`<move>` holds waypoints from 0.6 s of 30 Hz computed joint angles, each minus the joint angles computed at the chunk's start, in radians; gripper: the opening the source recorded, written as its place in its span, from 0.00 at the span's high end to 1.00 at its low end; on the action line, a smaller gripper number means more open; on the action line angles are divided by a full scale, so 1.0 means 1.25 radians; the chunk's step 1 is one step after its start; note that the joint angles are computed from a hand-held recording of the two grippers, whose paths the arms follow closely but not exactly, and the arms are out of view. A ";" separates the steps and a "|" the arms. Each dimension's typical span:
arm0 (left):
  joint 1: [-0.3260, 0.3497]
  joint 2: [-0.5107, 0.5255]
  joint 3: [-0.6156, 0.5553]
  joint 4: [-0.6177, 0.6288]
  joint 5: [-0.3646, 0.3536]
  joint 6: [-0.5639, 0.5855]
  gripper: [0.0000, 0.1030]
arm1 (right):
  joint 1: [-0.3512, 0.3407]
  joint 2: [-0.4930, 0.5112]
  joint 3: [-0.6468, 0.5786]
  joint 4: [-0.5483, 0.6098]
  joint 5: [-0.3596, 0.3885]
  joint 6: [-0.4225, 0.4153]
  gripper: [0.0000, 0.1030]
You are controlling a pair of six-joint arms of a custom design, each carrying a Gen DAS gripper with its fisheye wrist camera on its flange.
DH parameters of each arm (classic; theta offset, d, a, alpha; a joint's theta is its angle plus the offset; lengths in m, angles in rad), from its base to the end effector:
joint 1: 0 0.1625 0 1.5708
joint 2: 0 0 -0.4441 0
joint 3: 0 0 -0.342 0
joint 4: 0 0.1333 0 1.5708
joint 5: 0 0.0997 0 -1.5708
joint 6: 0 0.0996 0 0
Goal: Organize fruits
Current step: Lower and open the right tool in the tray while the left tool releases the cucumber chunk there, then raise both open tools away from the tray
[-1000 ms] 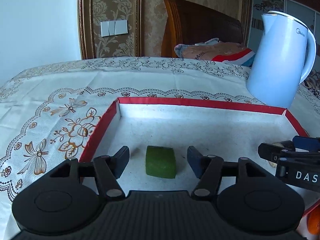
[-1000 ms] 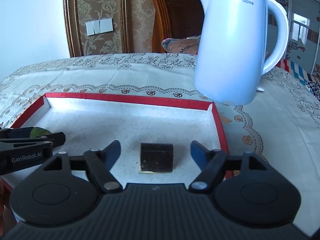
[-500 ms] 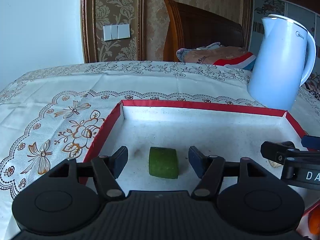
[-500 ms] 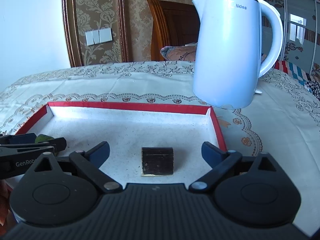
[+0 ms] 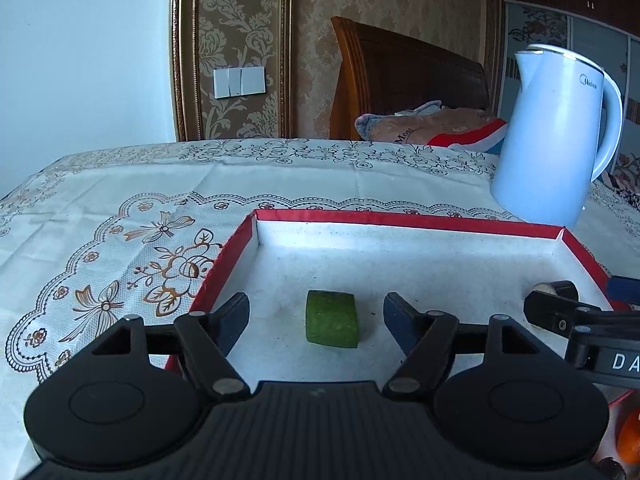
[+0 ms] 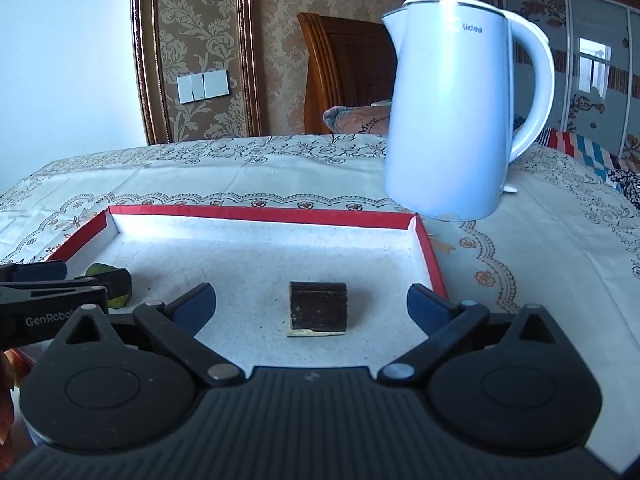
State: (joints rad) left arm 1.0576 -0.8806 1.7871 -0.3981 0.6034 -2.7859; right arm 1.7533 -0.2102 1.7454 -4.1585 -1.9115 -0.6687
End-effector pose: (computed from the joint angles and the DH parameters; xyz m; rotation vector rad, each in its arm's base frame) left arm -0.0552 -0.5365 0.1211 0.2767 2.0362 -1.2312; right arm 0.2032 -0.5497 -0.0465 0.7424 -2.1960 1.2050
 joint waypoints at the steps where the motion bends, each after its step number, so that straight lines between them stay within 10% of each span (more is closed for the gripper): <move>1: 0.000 -0.004 0.003 0.002 0.000 -0.009 0.28 | -0.001 -0.001 0.005 -0.005 0.004 0.001 0.00; 18: -0.014 -0.050 0.079 -0.022 0.010 -0.053 0.27 | -0.016 -0.012 0.074 -0.073 0.057 0.027 0.00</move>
State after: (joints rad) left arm 1.0402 -0.9433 1.8864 -0.4259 0.6157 -2.8525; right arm 1.7333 -0.2249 1.8375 -4.2497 -1.8401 -0.6354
